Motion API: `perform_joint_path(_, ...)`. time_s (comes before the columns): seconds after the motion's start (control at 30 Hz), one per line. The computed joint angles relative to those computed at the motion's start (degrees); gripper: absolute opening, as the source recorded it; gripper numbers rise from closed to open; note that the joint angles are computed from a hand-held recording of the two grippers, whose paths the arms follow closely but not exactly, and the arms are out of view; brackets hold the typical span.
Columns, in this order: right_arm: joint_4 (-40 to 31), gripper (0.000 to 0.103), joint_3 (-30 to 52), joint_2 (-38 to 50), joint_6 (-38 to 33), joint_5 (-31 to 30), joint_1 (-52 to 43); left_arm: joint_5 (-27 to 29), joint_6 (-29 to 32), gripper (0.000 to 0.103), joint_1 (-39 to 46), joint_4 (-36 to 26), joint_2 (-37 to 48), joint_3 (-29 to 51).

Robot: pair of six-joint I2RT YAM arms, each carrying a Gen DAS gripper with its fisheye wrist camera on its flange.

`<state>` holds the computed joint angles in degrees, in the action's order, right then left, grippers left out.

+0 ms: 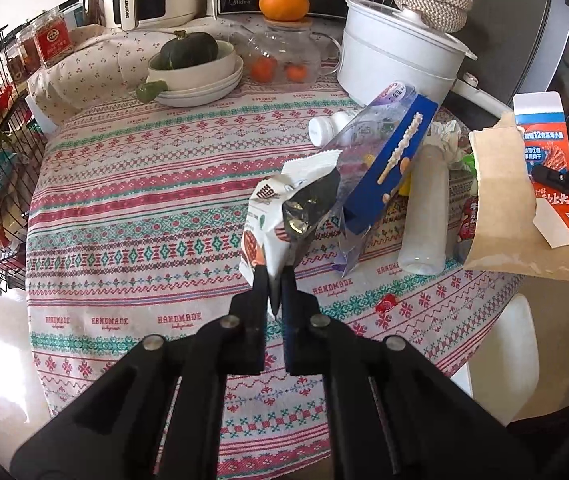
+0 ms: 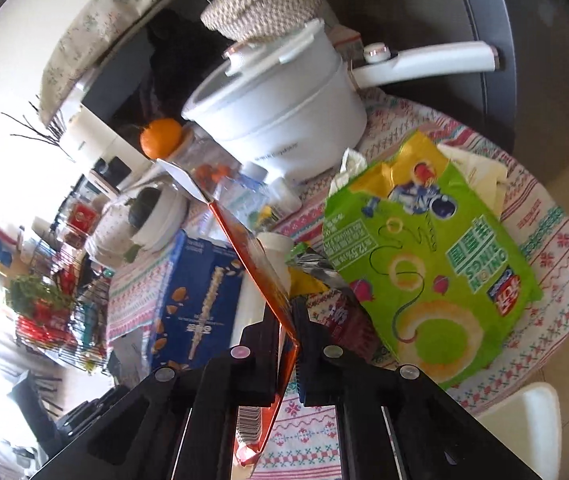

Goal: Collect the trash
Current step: 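Grasp the orange carton with brown paper with the right tool while the left tool lifts the packet, then carry both items over the white bin and open both tools to drop them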

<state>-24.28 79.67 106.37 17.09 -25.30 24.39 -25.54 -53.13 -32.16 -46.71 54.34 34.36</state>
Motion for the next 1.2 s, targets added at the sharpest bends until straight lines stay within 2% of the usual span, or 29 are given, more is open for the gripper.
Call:
perform_joint_path(0.17,-1.76,0.007,-2.81,-6.94,-3.4,-3.43,-3.01,-3.67,-3.24,0.007,-6.38,-1.7,0.24,2.93)
perform_joint_path(0.33,-5.72,0.007,-7.25,-14.47,-10.51,-6.74,-8.51,-7.06,-6.11,0.007,-14.06,-2.05,3.37,7.02)
perform_joint_path(0.53,-13.01,0.007,-11.26,-19.74,-20.8,-9.43,-16.56,-10.43,-8.25,0.007,-24.87,-0.08,11.68,13.58)
perform_joint_path(0.63,-16.15,0.007,-13.13,-20.54,-25.96,-10.47,-20.46,-9.93,-8.0,0.007,-28.7,2.45,16.42,16.21)
perform_joint_path(0.77,-18.41,0.007,-16.06,-20.99,-32.32,-9.64,-23.83,-7.43,-6.64,0.007,-32.01,6.65,23.09,19.21)
perform_joint_path(1.0,-19.27,0.008,-21.45,-19.32,-41.62,-5.73,-28.51,2.96,-1.06,0.007,-33.49,14.96,38.59,25.54)
perform_joint_path(1.2,-17.8,0.008,-24.1,-16.04,-46.59,-2.23,-32.48,7.57,1.52,0.007,-33.81,17.66,48.42,30.66)
